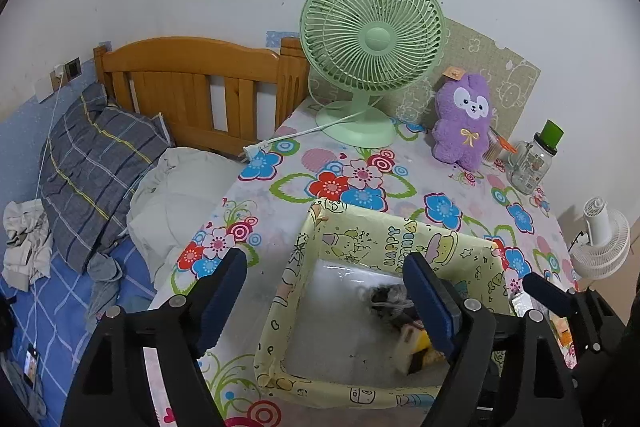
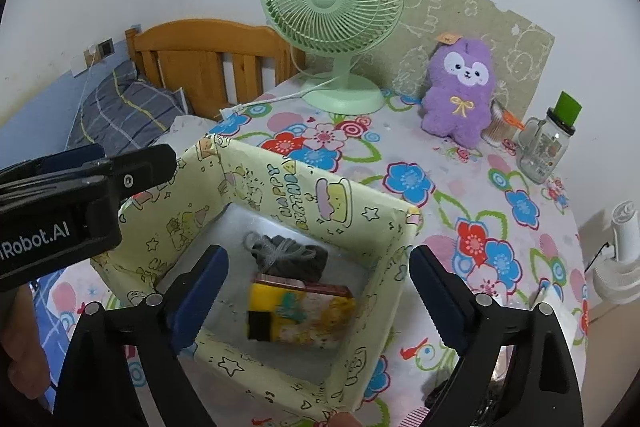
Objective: Organize soft objects
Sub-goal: 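Open the right tool to drop the yellow pouch into the box, then move the left tool back over the table toward the black plastic bag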
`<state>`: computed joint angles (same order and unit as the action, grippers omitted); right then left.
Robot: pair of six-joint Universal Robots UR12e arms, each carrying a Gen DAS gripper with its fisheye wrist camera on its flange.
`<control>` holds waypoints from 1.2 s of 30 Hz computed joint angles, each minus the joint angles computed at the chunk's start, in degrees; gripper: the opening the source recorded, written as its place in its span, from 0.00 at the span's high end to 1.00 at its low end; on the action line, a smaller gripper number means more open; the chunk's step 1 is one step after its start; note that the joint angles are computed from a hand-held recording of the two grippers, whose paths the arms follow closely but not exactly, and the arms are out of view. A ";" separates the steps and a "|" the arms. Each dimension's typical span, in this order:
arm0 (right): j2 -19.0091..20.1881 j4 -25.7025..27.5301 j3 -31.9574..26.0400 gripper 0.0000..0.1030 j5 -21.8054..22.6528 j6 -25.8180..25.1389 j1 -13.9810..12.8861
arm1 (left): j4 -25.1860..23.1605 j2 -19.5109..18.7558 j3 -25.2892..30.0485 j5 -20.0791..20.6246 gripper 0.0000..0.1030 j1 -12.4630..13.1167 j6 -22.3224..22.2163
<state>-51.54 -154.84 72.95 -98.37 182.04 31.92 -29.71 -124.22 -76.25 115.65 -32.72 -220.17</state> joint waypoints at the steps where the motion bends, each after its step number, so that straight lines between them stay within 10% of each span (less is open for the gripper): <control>1: -0.08 -0.04 0.07 0.09 -0.09 0.05 -0.02 | 0.01 0.01 0.00 0.05 0.20 -0.02 0.03; 36: -8.79 -8.20 12.72 0.09 -4.07 5.25 -2.87 | -0.25 -3.54 7.86 1.08 0.18 -5.01 7.00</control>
